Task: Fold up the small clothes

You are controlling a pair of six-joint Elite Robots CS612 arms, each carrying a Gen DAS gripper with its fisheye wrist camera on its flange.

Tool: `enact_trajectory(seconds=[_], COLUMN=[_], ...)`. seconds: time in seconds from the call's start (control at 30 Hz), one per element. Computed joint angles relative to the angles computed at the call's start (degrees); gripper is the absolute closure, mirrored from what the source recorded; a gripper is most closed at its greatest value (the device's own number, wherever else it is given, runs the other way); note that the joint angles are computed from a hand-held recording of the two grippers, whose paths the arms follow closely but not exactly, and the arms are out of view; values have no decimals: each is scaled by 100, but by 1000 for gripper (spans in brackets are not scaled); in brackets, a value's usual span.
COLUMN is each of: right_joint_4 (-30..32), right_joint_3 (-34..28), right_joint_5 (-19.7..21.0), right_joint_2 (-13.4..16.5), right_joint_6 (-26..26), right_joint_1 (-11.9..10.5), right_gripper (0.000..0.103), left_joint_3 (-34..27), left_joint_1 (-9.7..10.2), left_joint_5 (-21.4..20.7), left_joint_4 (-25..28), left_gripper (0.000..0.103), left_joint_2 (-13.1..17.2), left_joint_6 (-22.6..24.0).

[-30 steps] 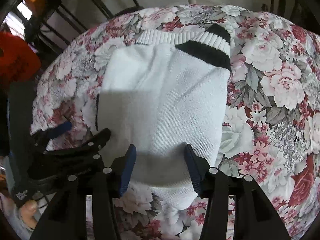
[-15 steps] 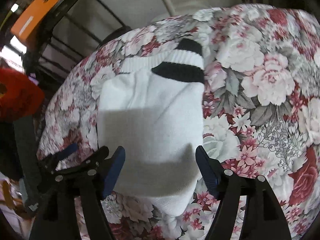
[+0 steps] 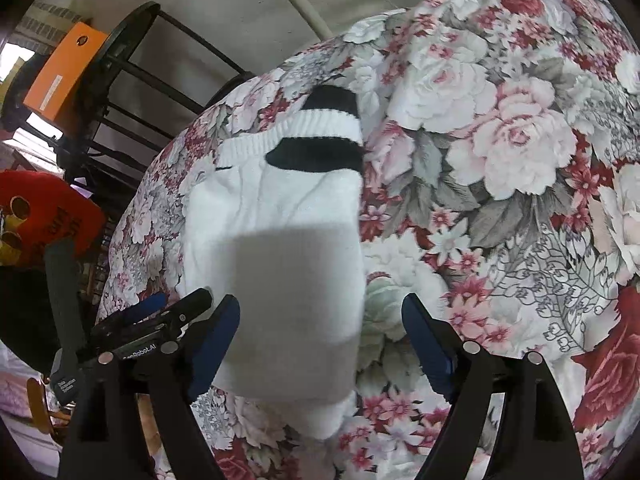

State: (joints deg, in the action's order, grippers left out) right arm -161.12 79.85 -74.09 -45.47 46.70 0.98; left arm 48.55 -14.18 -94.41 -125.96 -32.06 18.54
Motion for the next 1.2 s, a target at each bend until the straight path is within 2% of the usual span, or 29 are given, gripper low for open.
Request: enact_trajectory(seconds=[0.23, 0.47, 0.63, 0.77, 0.87, 1.0, 1.03, 1.1, 1.2], right_joint_4=[-223, -167, -39, -21, 36, 138, 117, 95, -13], right_joint_3=[32, -287, -439, -494, -572, -687, -693, -731, -765], right_joint_5=[-34, 51, -45, -131, -150, -131, -138, -147, -146], right_joint_2=[38, 238, 302, 348, 414, 521, 536, 568, 621], right_joint_6=[101, 137, -104, -53, -112, -230, -263, -346, -322], right_joint_1=[-45, -26, 3, -3, 5, 29, 35, 44, 48], right_gripper=[19, 19, 19, 19, 19, 22, 22, 22, 23], left_joint_3=[-96, -6, -121, -286, -613, -1810, -2044, -2226, -2296], left_joint_1=[-32, -65, -54, -23, 36, 271, 310, 346, 388], left_joint_5=[38, 4, -174, -352, -639, -1626, -1805, -1993, -2307], left_joint_4=[24, -76, 26, 203, 595, 2009, 2203, 2347, 2555], left_gripper=[4, 4, 4, 4, 4, 4, 4, 4, 5], left_joint_2=[88, 62, 143, 239, 409, 1007, 1131, 1230, 1263], left_joint_6=[42, 199, 201, 159, 53, -391, -463, -520, -312])
